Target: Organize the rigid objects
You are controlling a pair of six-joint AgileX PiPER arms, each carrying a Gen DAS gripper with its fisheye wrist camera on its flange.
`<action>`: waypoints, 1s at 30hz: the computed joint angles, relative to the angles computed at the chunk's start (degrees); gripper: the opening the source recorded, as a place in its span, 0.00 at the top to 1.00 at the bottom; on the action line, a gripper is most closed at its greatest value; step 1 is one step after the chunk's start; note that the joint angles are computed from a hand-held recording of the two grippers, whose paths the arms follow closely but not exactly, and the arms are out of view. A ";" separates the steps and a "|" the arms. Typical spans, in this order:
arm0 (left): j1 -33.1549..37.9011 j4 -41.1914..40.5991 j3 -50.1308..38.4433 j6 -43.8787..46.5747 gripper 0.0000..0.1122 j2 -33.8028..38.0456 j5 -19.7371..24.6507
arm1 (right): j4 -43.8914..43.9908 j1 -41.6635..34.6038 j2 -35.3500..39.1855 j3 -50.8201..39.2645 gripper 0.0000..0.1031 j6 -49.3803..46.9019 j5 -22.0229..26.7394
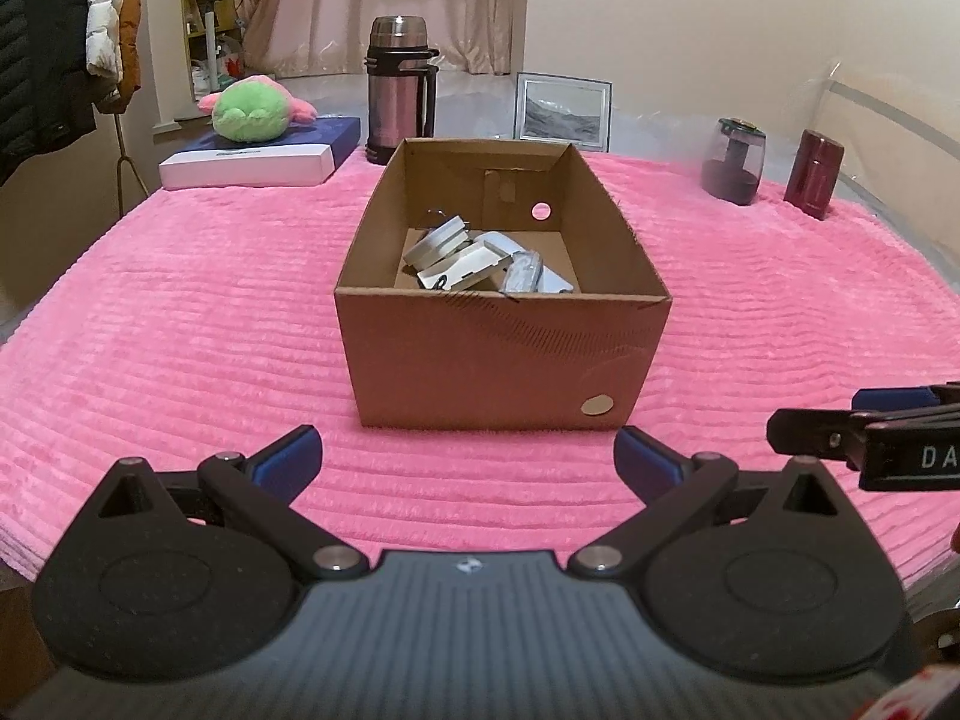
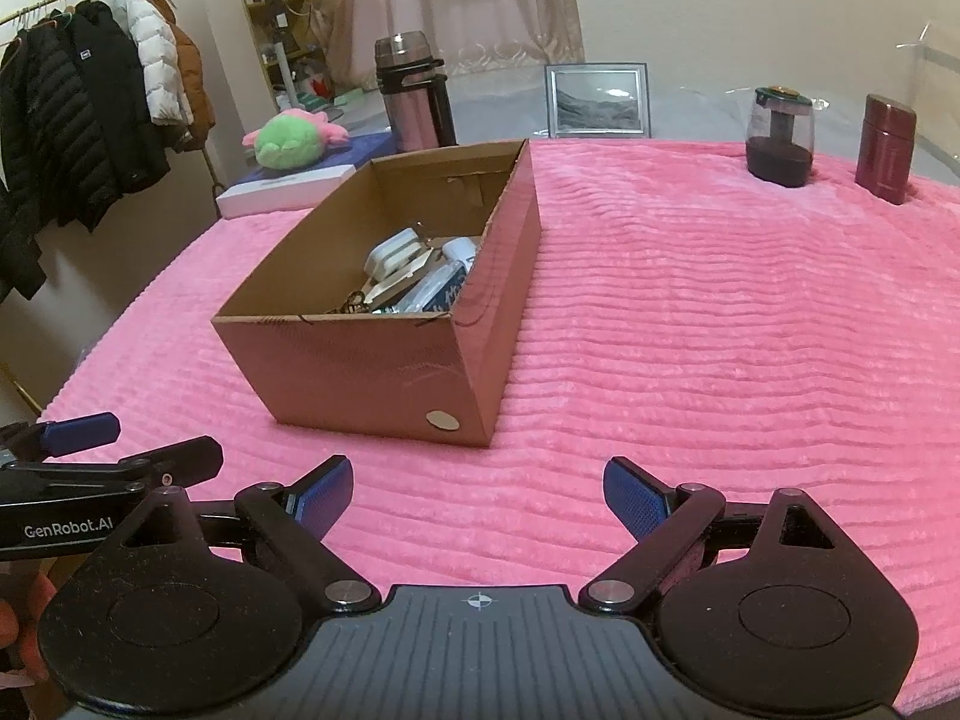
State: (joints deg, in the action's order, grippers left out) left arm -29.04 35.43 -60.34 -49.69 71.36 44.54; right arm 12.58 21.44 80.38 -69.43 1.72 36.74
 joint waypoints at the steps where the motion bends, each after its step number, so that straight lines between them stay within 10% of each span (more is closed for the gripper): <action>1: -0.15 0.13 0.06 -0.20 0.09 0.05 0.14 | -0.13 0.00 -0.15 0.25 0.15 0.22 -0.08; 30: -2.81 1.90 1.94 -2.72 0.09 0.42 0.41 | -2.40 0.23 -1.95 4.36 0.15 2.33 -0.95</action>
State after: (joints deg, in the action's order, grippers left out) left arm -31.85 37.33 -58.40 -52.41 71.78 44.94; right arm 10.18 21.66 78.42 -65.07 4.05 35.79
